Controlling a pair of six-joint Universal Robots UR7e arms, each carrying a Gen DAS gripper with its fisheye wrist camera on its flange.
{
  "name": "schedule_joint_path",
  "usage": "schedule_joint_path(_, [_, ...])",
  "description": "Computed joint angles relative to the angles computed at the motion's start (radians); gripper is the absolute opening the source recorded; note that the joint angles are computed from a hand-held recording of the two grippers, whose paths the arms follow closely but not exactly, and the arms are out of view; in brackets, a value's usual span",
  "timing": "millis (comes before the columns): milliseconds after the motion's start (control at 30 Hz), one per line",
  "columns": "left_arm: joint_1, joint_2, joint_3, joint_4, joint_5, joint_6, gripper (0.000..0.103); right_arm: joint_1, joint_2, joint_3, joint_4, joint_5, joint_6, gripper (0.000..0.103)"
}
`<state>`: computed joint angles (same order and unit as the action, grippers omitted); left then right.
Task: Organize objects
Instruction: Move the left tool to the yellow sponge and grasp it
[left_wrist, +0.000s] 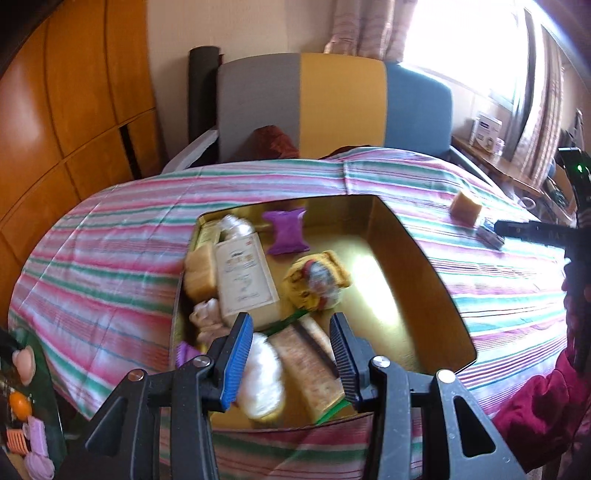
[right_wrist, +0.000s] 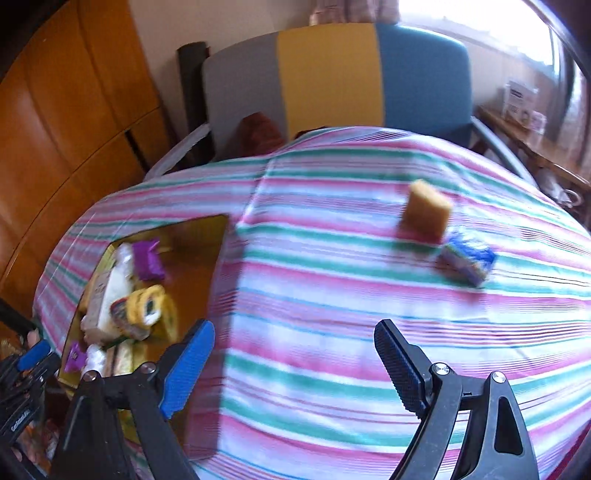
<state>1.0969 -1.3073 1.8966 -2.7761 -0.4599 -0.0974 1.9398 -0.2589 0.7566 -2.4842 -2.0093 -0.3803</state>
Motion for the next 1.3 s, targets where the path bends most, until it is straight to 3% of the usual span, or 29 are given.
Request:
schedule_joint_path(367, [-0.012,0.132,-0.173,0.010,-0.121,0.130,0.044,-0.075,0.052,-0.231,-0.036,-0.153,0.008,0.090])
schedule_joint_path(467, [-0.009,0.184,-0.248,0.041,-0.175,0.151,0.044,-0.105,0.071,-0.272,-0.056,-0.178,0.055,0.090])
schedule_joint_path(533, [-0.001,0.225,-0.311,0.093,-0.212,0.138,0.044,-0.125,0.050,-0.227,-0.094,-0.166,0.104,0.090])
schedule_joint_path(633, [0.013,0.292,-0.411,0.183,-0.267,0.113,0.044,-0.141,0.044,-0.235,-0.047,-0.176,0.205,0.090])
schedule_joint_path(767, [0.028,0.390,-0.553,0.304,-0.334,0.061,0.046,-0.152,0.029,-0.219,-0.040,-0.143,0.244,0.090])
schedule_joint_path(833, [0.033,0.447,-0.626,0.341,-0.348,0.065,0.049,-0.157,0.023,-0.219,-0.003,-0.135,0.276,0.090])
schedule_joint_path(900, [0.038,0.504,-0.698,0.365,-0.359,0.079,0.067,-0.161,0.023,-0.223,0.016,-0.127,0.295,0.090])
schedule_joint_path(1133, [0.057,0.709,-1.004,0.496,-0.368,0.138,0.077,-0.166,0.009,-0.207,0.046,-0.117,0.328,0.091])
schedule_joint_path(1300, [0.067,0.890,-1.302,0.597,-0.377,0.221,0.083,-0.172,0.003,-0.208,0.074,-0.090,0.357,0.092])
